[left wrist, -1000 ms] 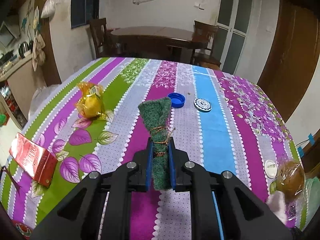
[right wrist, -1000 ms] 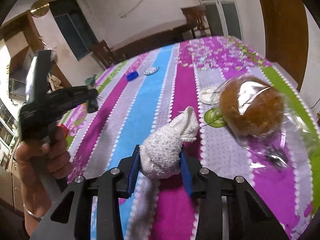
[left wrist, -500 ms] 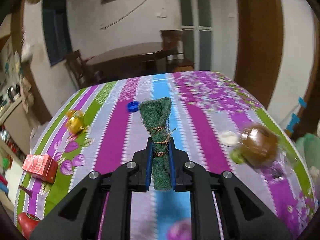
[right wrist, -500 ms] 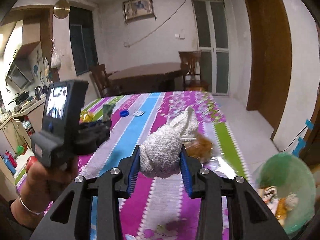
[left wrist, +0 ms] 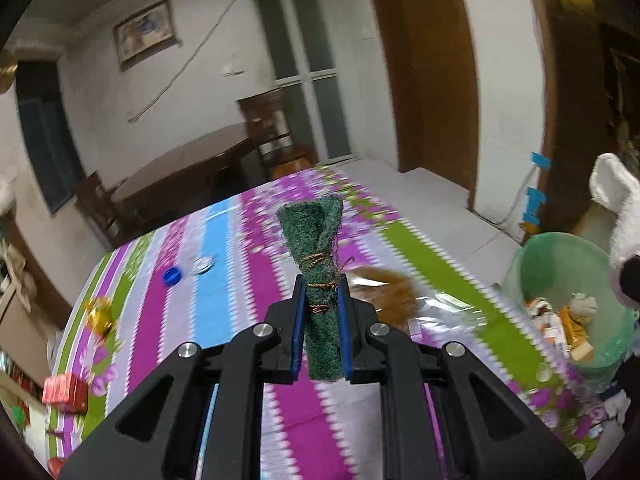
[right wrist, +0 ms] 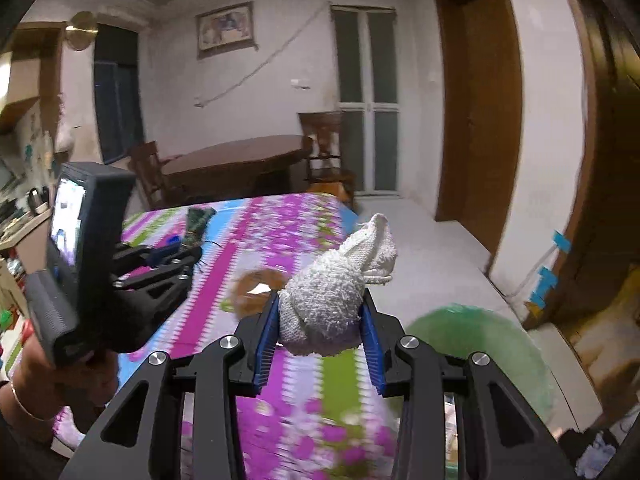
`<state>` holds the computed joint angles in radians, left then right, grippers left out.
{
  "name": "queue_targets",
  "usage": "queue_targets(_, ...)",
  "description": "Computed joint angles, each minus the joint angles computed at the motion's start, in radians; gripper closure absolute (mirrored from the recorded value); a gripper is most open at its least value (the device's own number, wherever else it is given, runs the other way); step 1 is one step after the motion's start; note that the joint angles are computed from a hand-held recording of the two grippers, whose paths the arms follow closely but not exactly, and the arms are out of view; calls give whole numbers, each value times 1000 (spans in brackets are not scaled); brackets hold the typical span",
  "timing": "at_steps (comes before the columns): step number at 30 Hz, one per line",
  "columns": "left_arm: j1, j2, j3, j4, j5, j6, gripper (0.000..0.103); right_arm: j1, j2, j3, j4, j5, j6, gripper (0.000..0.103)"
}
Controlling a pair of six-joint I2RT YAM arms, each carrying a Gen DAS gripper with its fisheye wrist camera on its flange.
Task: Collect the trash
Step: 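Carry the green scrub pad and white cloth over the green bin and open both tools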
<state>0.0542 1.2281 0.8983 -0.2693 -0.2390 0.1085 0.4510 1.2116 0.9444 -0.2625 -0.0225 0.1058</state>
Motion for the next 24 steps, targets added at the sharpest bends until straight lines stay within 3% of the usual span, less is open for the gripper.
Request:
queue_targets(9, -243, 120, 91, 11, -83, 0, 90, -375, -34, -10, -115, -165, -160, 64)
queue_targets(14, -329, 220, 166, -4, -51, 3, 90, -575, 44, 50, -177, -260, -260, 64)
queue_targets(20, -389, 343, 257, -36, 19, 32, 90, -700, 168, 142, -251, -312, -345, 63)
queue_targets(24, -392, 420, 321, -85, 121, 38, 90, -724, 238, 192, -292, -318, -379, 63)
